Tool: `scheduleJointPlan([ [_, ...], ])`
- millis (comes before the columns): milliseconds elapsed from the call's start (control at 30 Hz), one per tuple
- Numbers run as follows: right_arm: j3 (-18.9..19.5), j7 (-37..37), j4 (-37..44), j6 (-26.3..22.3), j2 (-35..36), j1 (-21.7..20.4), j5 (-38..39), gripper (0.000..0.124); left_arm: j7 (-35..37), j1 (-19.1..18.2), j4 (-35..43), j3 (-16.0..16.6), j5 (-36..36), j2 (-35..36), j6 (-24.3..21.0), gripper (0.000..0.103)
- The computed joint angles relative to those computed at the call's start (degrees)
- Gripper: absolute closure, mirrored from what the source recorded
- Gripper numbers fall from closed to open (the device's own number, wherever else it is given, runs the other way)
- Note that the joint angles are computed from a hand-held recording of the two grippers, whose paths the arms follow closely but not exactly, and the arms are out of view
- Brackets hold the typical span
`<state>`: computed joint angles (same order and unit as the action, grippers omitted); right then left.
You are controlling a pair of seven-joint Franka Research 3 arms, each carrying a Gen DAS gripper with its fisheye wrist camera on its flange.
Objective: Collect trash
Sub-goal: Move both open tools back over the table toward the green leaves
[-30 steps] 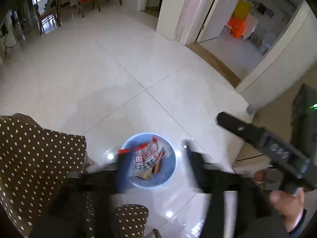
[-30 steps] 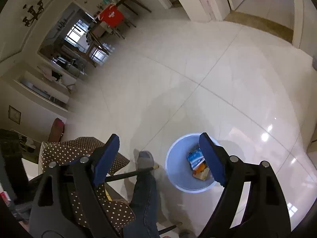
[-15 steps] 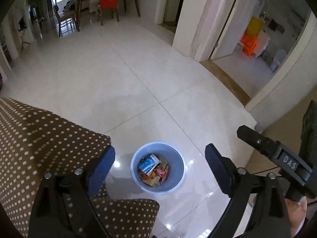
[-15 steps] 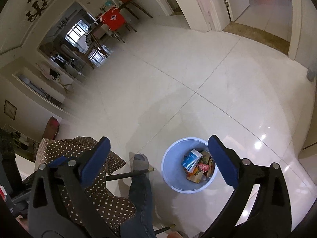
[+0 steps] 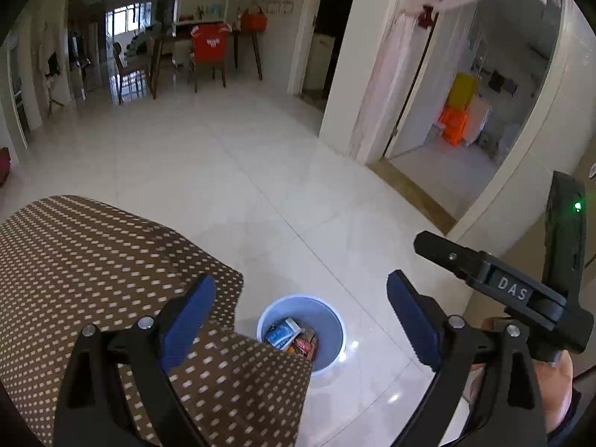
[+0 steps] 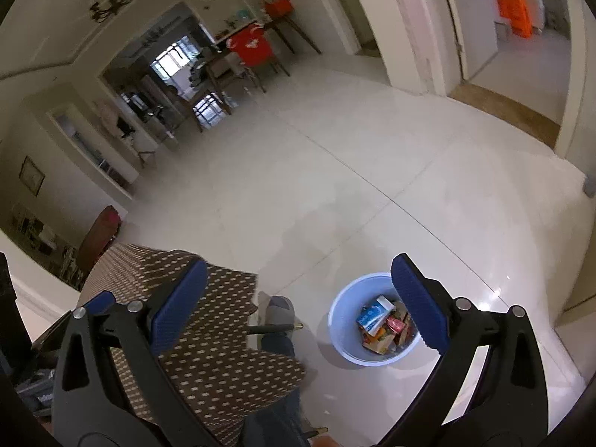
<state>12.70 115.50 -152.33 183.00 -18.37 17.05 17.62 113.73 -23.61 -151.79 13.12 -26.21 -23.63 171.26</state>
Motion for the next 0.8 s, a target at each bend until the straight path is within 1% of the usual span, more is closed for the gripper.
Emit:
scheduleJointPlan([
  [100, 5.3, 2.2, 1.7, -1.5, -1.0, -3.4, -2.3, 0.027, 0.7, 1.0, -3.3, 1.0, 0.6, -5.1, 0.5, 0.011],
  [200, 9.1, 4.6, 3.4, -2.6, -1.3, -5.6, -5.4, 0.027, -0.1, 2.6, -6.2, 2.5, 2.8, -10.3, 0.8, 0.011],
  [233, 10.9, 5.7, 4.3, -2.9, -1.3, -6.4, -6.7, 0.027, -0.6, 3.3, -7.2, 2.9, 3.6, -12.0, 0.9, 0.011],
  [300, 13.0, 7.3, 5.9, -3.3, -0.8, -7.2, -9.1, 0.027, -1.4, 5.2, -9.3, 3.7, 5.4, -15.7, 1.1, 0.009],
  [333, 13.5, 7.8, 6.6, -3.3, -0.4, -7.1, -10.3, 0.027, -1.7, 6.5, -10.5, 4.2, 6.4, -17.7, 1.2, 0.009],
  [400, 15.3, 9.4, 8.5, -3.8, 0.7, -7.5, -12.8, 0.027, -2.3, 8.4, -11.6, 5.5, 8.2, -20.1, 0.8, 0.009],
  [567, 20.6, 14.6, 13.9, -5.0, 4.2, -10.0, -20.2, 0.027, -2.3, 13.6, -13.3, 9.5, 12.2, -25.3, -1.2, 0.009],
  [700, 25.5, 19.8, 18.5, -6.0, 7.6, -12.8, -28.1, 0.027, -1.1, 18.3, -14.0, 12.1, 14.0, -27.7, -1.8, 0.009],
  [733, 27.7, 22.1, 20.3, -6.5, 9.1, -14.2, -31.4, 0.027, -1.1, 19.2, -14.1, 12.3, 14.2, -27.8, -1.6, 0.009],
  [767, 29.0, 24.0, 21.8, -7.1, 10.4, -15.0, -34.3, 0.027, -0.6, 21.0, -14.4, 12.9, 14.8, -28.3, -1.3, 0.009],
  [800, 31.4, 27.1, 24.3, -8.1, 12.7, -16.6, -39.3, 0.027, -0.2, 22.5, -14.6, 13.4, 15.3, -28.5, -1.1, 0.009],
])
